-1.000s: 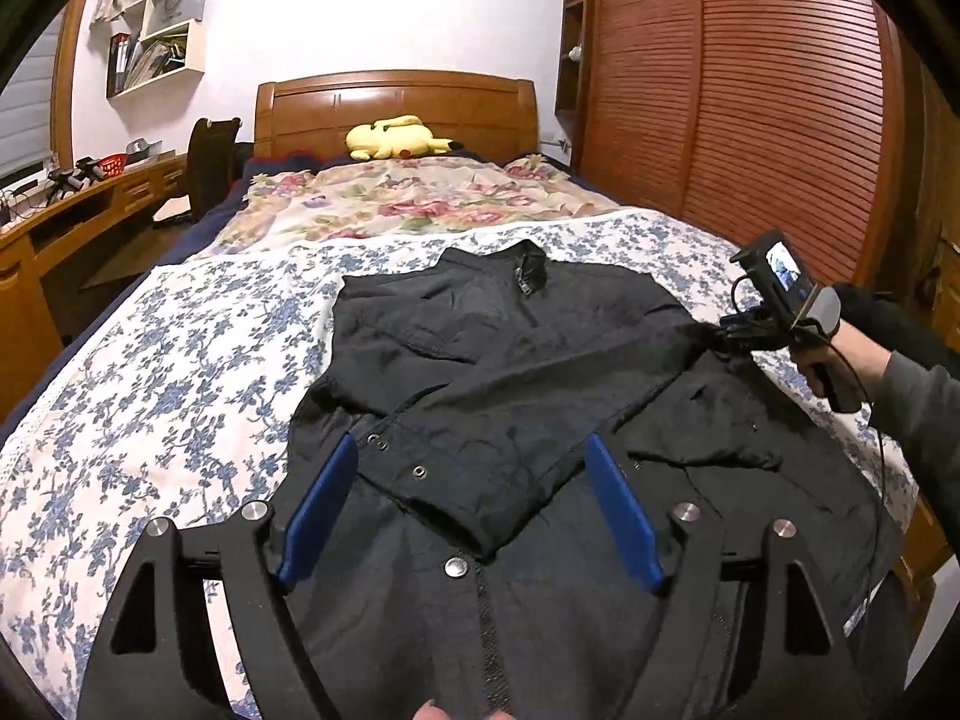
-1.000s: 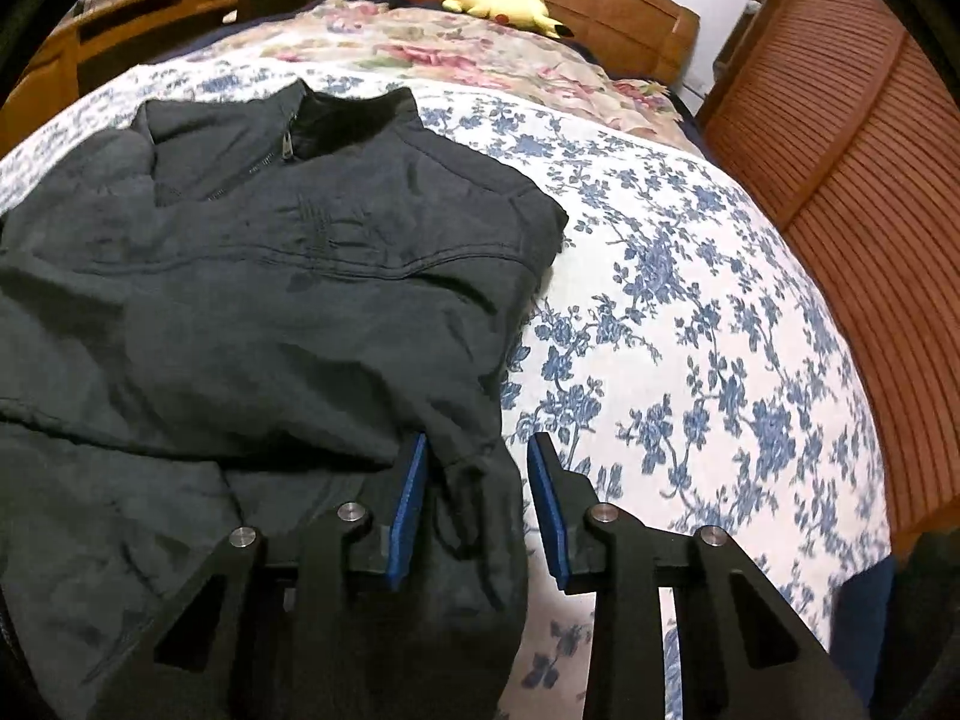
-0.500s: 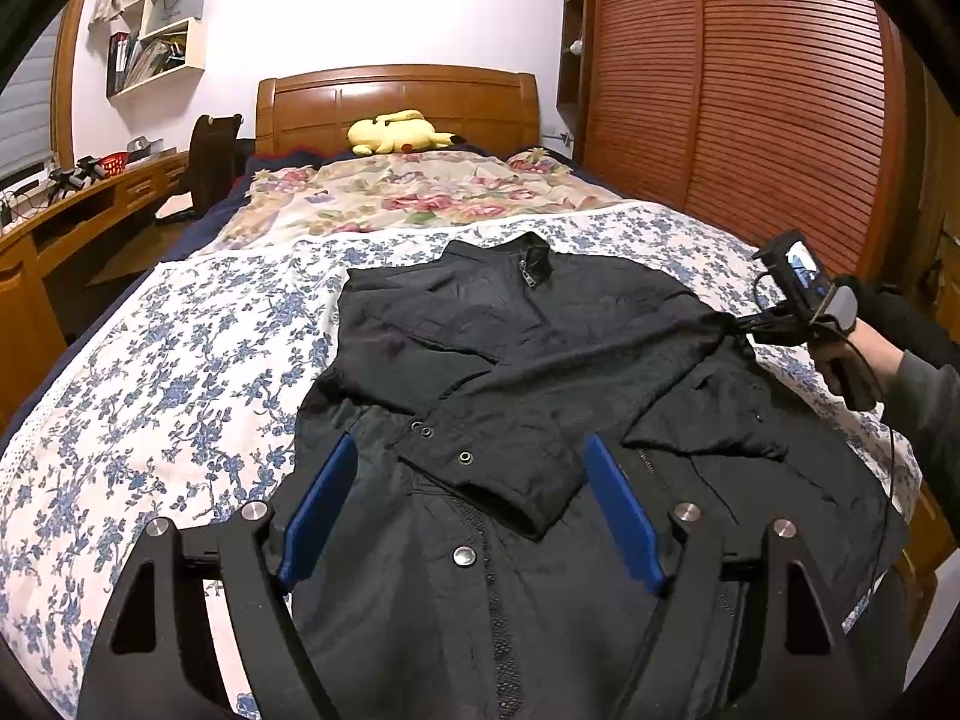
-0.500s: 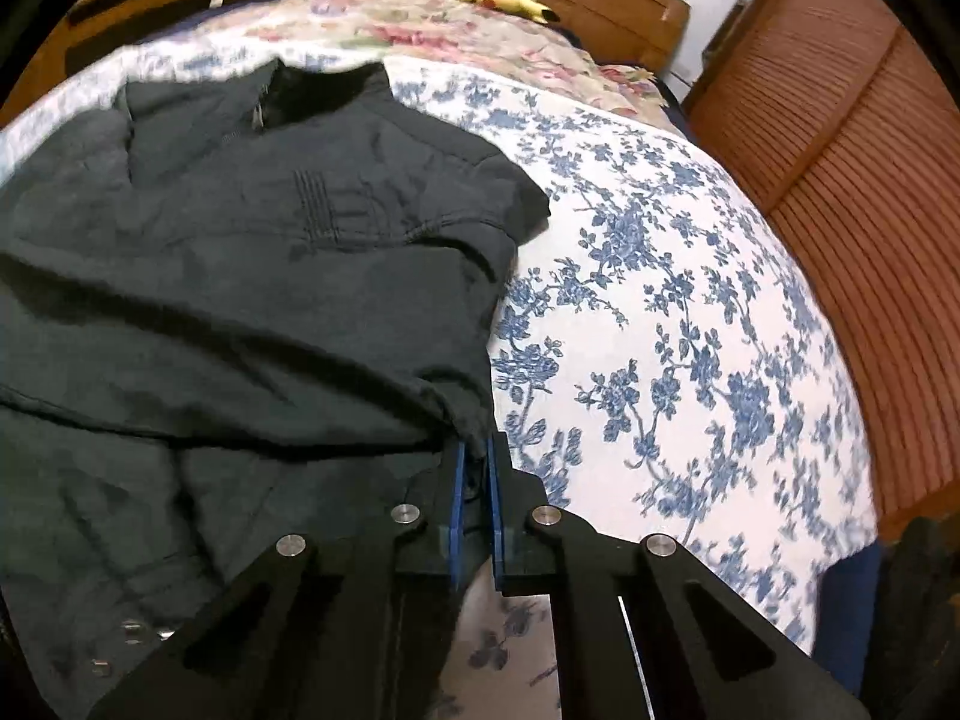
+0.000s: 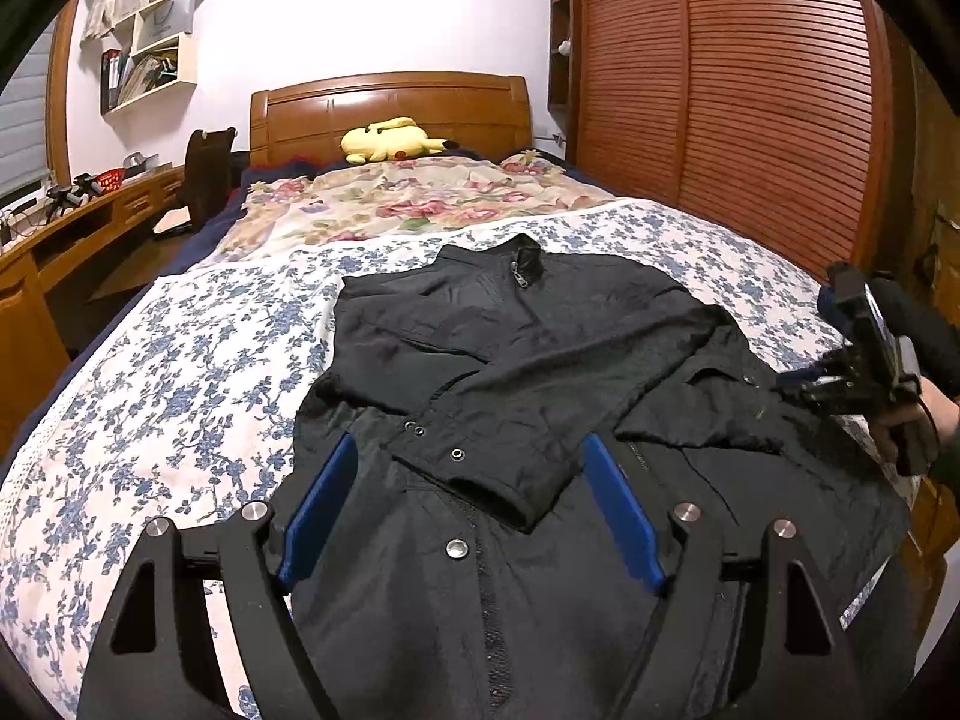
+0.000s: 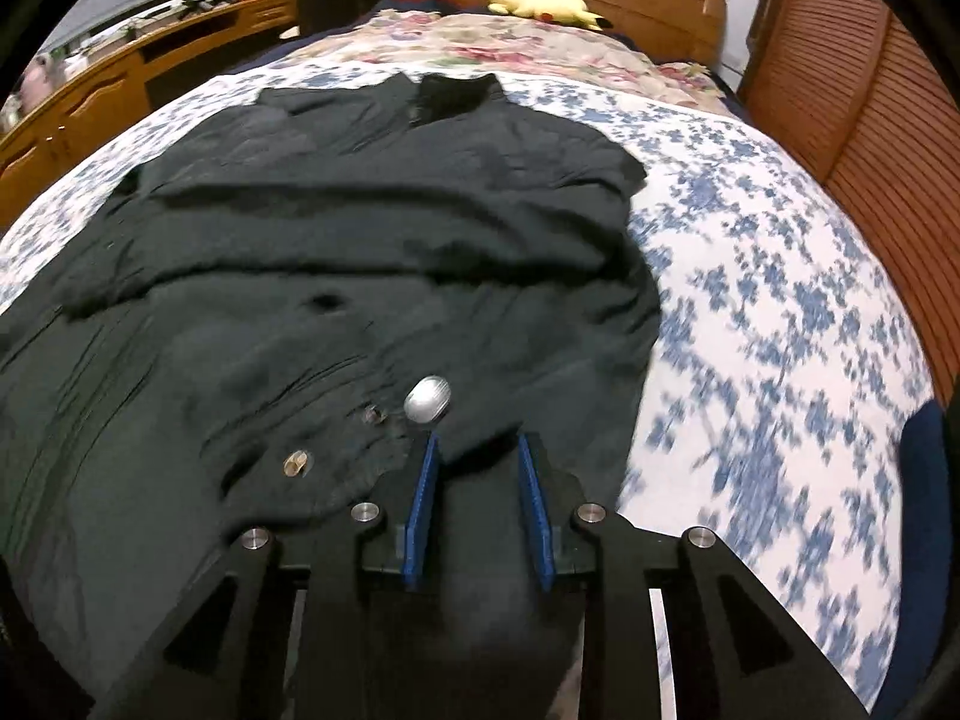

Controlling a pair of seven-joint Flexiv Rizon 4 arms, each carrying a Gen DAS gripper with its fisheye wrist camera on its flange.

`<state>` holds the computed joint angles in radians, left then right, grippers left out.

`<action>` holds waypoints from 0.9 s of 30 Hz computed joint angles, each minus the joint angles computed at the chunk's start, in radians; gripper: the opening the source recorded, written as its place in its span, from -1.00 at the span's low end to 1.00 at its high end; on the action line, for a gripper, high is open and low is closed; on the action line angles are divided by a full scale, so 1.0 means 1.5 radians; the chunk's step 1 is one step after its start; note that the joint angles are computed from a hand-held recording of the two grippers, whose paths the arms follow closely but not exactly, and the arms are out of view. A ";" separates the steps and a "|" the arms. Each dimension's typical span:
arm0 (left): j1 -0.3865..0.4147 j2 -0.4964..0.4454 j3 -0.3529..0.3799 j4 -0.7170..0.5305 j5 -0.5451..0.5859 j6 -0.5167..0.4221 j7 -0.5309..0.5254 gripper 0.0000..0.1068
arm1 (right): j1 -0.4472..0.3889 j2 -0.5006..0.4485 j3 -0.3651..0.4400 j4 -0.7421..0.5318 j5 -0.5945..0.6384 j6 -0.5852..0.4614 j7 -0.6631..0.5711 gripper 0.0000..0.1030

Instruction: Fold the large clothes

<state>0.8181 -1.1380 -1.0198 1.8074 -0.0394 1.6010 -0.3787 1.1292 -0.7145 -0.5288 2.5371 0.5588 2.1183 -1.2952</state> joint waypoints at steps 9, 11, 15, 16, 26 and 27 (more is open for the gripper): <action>-0.019 0.010 0.021 -0.006 -0.009 -0.002 -0.004 0.48 | -0.017 -0.027 0.093 0.025 0.036 0.056 0.021 -0.20; -0.032 0.017 0.035 -0.012 -0.013 -0.002 -0.009 0.48 | -0.062 -0.040 0.135 0.021 0.034 0.102 0.029 -0.16; -0.045 0.021 0.048 -0.014 -0.014 0.004 -0.011 0.48 | -0.102 -0.048 0.177 0.013 0.046 0.136 0.018 -0.11; -0.046 0.020 0.048 -0.014 -0.014 0.004 -0.010 0.48 | -0.106 -0.052 0.185 0.010 0.054 0.145 0.015 -0.11; -0.062 0.048 0.089 -0.005 -0.018 0.000 -0.011 0.48 | -0.093 -0.076 0.201 -0.018 0.114 0.154 -0.014 -0.08; -0.060 0.053 0.096 -0.002 -0.019 -0.002 -0.010 0.48 | -0.097 -0.076 0.205 -0.018 0.115 0.158 -0.016 -0.08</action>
